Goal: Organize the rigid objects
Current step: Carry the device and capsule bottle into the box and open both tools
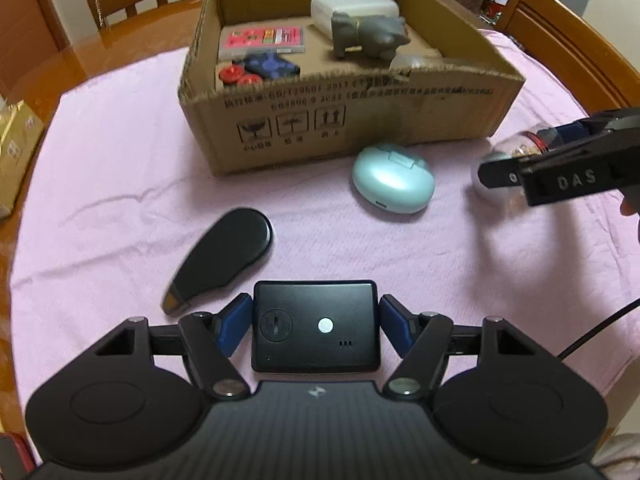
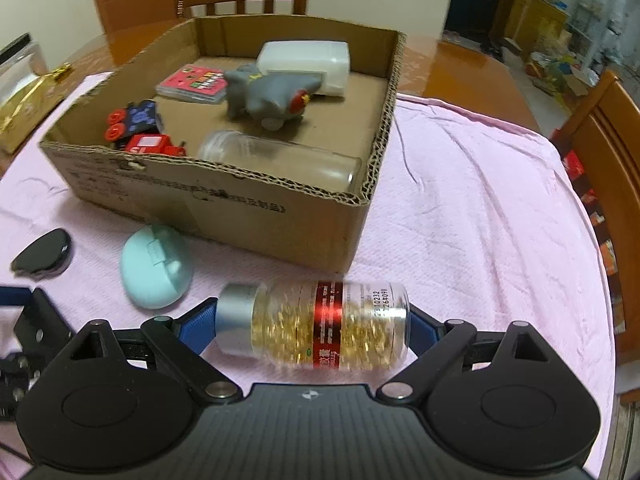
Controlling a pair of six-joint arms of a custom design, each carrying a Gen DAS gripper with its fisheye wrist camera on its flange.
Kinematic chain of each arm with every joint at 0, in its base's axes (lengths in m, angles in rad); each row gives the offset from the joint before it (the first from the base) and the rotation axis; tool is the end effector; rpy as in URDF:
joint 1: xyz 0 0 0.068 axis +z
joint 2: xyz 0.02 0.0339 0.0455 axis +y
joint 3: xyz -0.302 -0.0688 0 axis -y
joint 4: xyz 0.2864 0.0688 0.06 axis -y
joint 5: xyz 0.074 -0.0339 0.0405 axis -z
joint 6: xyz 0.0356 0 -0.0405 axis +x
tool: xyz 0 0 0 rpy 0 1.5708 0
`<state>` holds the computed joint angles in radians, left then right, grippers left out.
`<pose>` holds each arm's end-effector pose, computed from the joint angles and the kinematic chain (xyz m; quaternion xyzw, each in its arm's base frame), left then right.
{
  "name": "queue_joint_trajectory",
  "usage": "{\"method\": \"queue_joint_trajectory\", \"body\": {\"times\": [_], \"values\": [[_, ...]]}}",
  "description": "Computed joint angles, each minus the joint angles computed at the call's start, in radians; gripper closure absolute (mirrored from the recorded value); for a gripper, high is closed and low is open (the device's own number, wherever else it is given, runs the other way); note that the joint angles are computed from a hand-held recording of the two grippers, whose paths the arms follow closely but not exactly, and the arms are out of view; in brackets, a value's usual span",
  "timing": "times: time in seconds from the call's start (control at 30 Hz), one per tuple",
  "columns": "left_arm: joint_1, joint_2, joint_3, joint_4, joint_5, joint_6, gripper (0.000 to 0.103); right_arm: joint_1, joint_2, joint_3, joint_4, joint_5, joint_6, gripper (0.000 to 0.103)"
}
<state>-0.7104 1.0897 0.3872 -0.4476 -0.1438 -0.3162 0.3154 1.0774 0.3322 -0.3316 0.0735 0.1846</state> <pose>0.1415 -0.1150 0.1423 0.1763 0.9595 -0.0411 0.2159 0.1720 0.0534 0.1330 -0.0544 0.9675 0.0259 0.2455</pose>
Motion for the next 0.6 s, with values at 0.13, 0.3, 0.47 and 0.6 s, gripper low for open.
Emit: {"method": "queue_joint_trajectory", "body": {"times": [0.13,0.3,0.47,0.6], "values": [[0.056,-0.083,0.053,-0.115,0.043,0.068,0.034,-0.053,-0.098,0.028,-0.119,-0.077,-0.097,0.008],[0.107,-0.104,0.156,-0.197,0.065,0.156,0.034,-0.126,-0.193,0.103,-0.272,-0.155,-0.212,0.008],[0.149,-0.005,0.273,-0.133,0.057,0.251,0.034,-0.184,-0.226,0.192,-0.339,-0.219,-0.296,0.008],[0.177,0.134,0.36,-0.03,0.048,0.3,0.034,-0.204,-0.196,0.23,-0.297,-0.242,-0.295,0.008]]}}
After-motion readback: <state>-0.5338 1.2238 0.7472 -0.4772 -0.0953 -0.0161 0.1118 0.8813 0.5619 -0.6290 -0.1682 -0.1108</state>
